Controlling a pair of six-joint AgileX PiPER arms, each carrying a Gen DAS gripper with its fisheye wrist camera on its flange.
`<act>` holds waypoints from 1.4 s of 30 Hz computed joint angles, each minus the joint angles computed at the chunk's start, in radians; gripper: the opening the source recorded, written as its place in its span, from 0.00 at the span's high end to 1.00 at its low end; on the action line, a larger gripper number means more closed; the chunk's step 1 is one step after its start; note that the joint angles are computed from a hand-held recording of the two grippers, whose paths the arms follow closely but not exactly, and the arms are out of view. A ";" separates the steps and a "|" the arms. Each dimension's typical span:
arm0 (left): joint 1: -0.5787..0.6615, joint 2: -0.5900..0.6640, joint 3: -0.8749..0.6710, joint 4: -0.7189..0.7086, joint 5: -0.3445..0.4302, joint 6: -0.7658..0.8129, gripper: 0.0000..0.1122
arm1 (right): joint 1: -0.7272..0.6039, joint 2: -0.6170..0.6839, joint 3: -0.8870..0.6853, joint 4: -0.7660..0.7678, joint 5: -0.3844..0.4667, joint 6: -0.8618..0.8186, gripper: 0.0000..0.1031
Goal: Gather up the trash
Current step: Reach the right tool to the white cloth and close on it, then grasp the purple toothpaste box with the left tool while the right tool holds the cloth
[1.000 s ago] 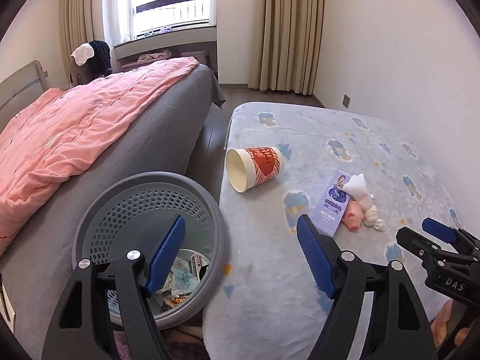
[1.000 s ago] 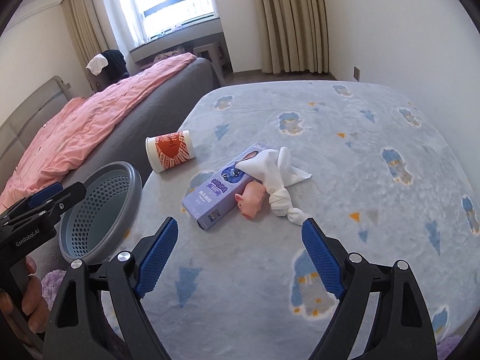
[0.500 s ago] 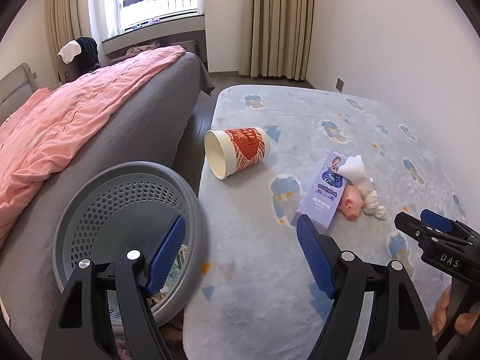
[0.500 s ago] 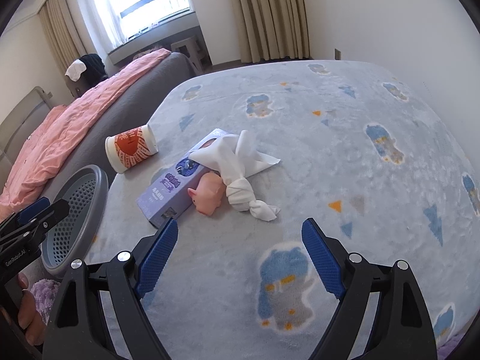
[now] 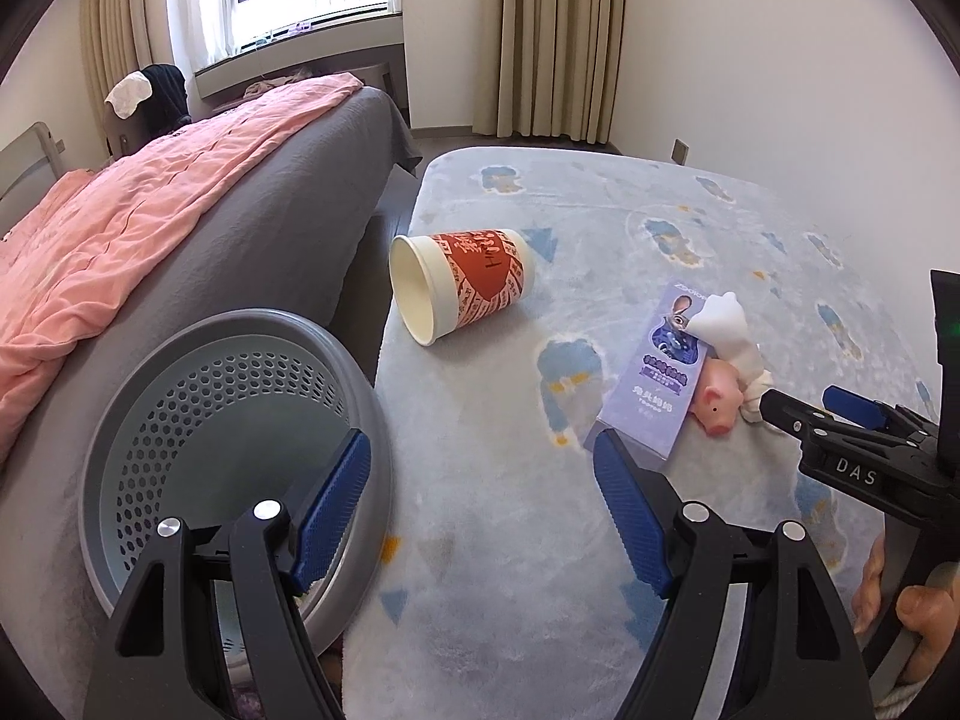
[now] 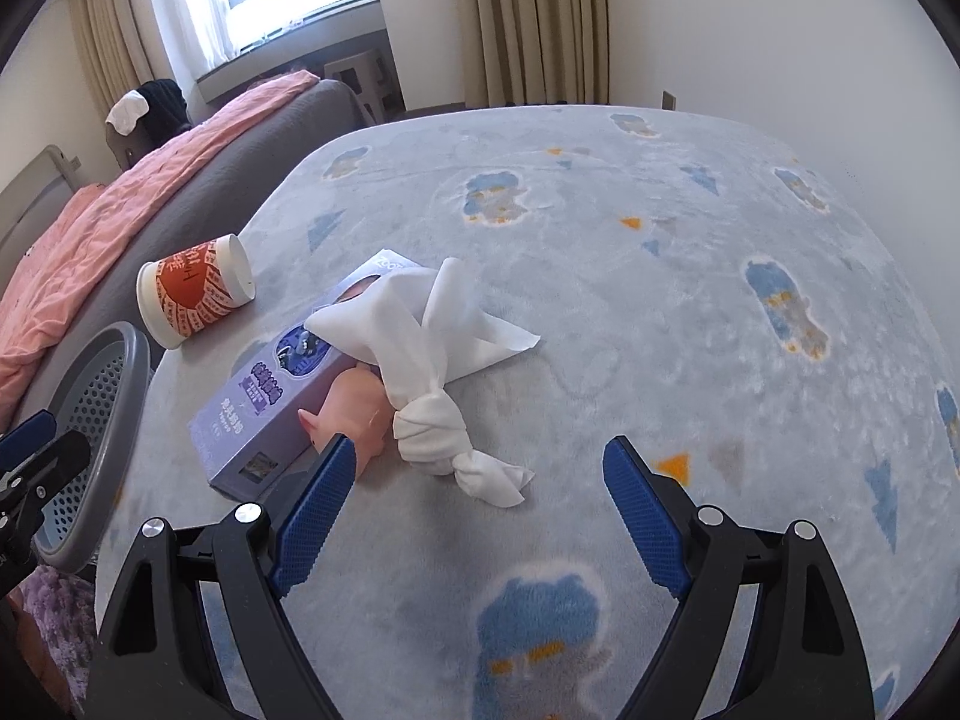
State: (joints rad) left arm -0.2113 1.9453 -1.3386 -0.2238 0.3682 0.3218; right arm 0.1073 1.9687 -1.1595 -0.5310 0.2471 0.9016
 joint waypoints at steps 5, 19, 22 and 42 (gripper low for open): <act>-0.002 0.021 -0.020 -0.005 0.010 0.007 0.35 | 0.003 0.047 -0.053 0.009 0.044 -0.020 0.25; -0.014 0.062 -0.055 -0.007 0.034 0.014 0.35 | 0.014 0.122 -0.178 0.120 0.098 -0.159 0.49; -0.017 0.071 -0.067 -0.011 0.042 0.018 0.35 | 0.003 0.129 -0.183 0.229 0.097 -0.264 0.69; -0.083 0.158 -0.189 -0.013 0.140 0.046 0.35 | -0.056 -0.134 0.149 0.438 -0.057 -0.377 0.75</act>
State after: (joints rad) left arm -0.2943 2.1029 -1.5272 -0.2366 0.5083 0.3681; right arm 0.0517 1.8349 -1.0105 -0.0931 0.1904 0.5243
